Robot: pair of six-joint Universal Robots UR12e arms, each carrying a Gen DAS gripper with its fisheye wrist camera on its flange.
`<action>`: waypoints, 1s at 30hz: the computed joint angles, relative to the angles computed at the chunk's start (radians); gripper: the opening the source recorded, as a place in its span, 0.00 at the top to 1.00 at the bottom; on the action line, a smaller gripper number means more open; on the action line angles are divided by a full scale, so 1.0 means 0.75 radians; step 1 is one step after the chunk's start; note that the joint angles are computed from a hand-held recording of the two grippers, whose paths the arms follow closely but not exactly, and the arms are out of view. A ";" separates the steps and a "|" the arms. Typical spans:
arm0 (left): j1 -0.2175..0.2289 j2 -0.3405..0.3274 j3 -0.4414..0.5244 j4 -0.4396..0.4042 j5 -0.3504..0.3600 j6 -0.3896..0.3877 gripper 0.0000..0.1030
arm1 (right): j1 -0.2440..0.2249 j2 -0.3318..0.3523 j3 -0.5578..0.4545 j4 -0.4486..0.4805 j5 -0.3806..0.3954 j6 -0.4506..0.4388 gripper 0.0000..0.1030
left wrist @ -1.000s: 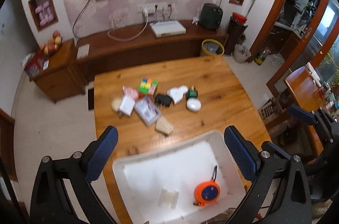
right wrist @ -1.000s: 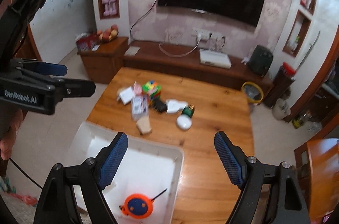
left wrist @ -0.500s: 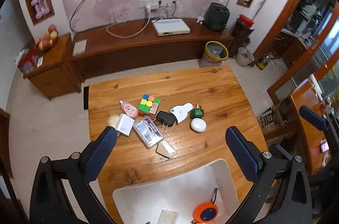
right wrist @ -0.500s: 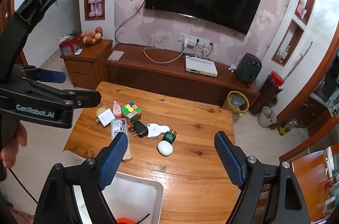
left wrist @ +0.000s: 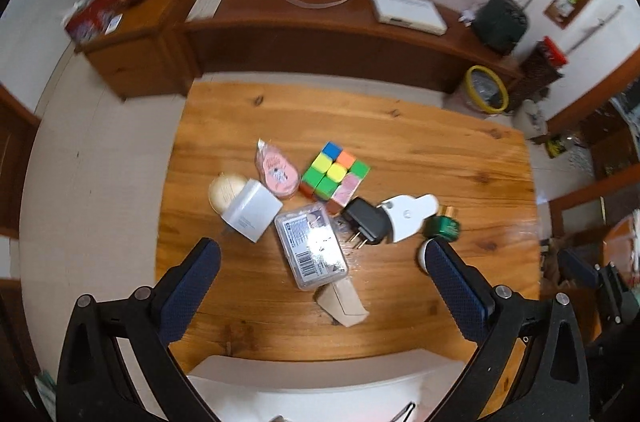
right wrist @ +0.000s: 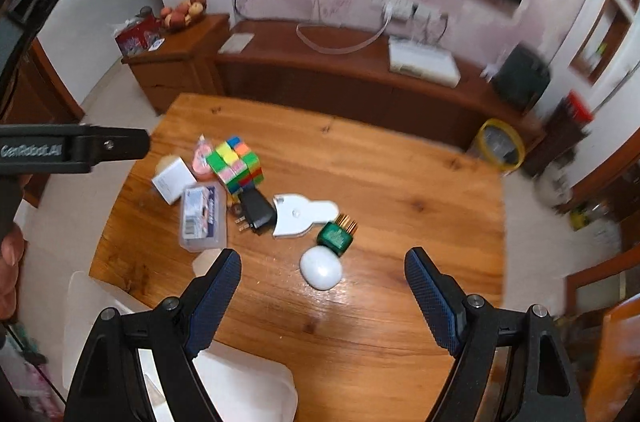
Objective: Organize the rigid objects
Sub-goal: 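Open both grippers and lift them back toward the remaining items, then grasp the clear toothbrush box with the left gripper while the right gripper grasps the white egg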
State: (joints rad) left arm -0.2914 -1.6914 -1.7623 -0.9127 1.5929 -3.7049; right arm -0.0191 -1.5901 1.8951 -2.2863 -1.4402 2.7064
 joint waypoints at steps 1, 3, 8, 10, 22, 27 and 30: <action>-0.002 -0.017 0.006 -0.014 0.000 -0.020 0.01 | -0.009 0.016 0.000 0.008 0.011 -0.002 0.18; -0.006 -0.050 0.016 -0.034 -0.001 -0.052 0.01 | -0.024 0.048 0.003 0.023 0.023 -0.008 0.18; -0.009 -0.126 0.039 -0.094 -0.030 -0.111 0.01 | -0.055 0.112 0.025 0.042 0.047 -0.033 0.18; -0.008 -0.149 0.042 -0.110 -0.035 -0.143 0.01 | -0.062 0.129 0.038 0.030 0.057 -0.049 0.18; 0.034 -0.199 0.010 -0.128 -0.109 -0.305 0.02 | -0.009 0.199 0.101 -0.128 -0.004 -0.140 0.18; 0.040 -0.212 0.009 -0.141 -0.133 -0.333 0.02 | 0.000 0.216 0.103 -0.116 -0.019 -0.146 0.34; 0.034 -0.216 0.008 -0.150 -0.126 -0.347 0.03 | -0.008 0.216 0.106 -0.115 -0.004 -0.140 0.39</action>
State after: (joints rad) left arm -0.2656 -1.8534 -1.7563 -1.0250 1.4985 -3.9650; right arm -0.0250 -1.4278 1.9748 -2.3729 -1.4431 2.6012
